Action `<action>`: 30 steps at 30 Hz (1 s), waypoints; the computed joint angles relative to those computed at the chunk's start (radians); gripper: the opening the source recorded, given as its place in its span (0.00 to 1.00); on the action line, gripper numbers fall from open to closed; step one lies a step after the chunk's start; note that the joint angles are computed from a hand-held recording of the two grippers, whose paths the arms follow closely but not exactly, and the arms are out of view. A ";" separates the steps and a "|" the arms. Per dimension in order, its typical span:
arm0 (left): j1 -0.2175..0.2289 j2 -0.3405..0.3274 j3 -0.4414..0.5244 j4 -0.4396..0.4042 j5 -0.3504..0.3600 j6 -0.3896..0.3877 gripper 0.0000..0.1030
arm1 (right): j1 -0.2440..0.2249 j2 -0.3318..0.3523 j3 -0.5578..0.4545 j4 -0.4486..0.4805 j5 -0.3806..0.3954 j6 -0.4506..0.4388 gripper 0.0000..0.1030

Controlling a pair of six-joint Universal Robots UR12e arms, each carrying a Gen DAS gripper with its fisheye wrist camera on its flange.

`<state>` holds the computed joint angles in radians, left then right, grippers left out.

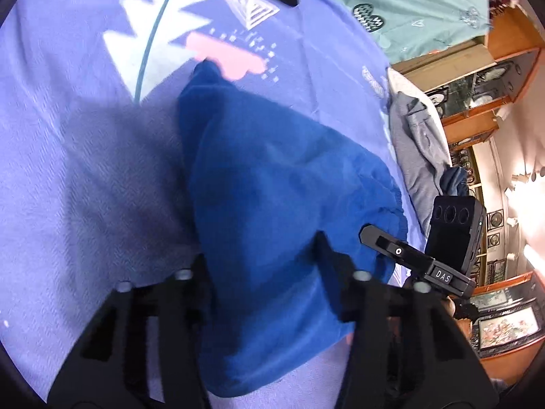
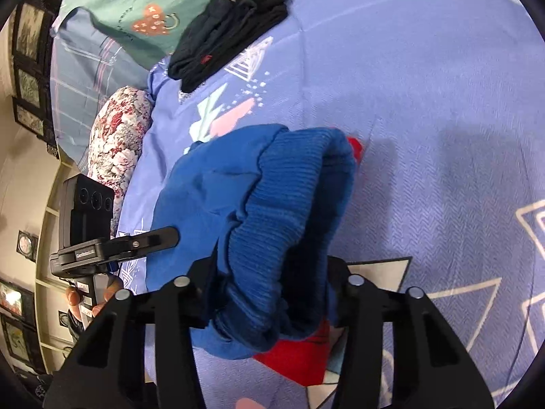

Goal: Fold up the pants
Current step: 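Grasp the folded bundle with the right tool and slide it beside the black stack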

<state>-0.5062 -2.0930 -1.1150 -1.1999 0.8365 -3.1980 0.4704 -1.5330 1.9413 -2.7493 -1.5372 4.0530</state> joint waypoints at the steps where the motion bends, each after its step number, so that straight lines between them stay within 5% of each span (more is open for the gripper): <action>1: 0.001 0.003 -0.002 0.009 -0.004 0.002 0.38 | 0.005 0.000 -0.007 -0.003 -0.006 -0.011 0.44; 7: 0.008 0.026 0.001 0.109 -0.010 -0.022 0.36 | 0.014 0.002 -0.068 0.005 -0.022 -0.116 0.43; 13: 0.003 0.001 0.095 0.212 0.075 -0.031 0.37 | 0.004 0.043 -0.177 0.030 -0.071 -0.255 0.43; 30: 0.006 -0.214 0.384 0.149 0.276 -0.078 0.41 | -0.063 0.263 -0.402 0.120 -0.112 -0.446 0.43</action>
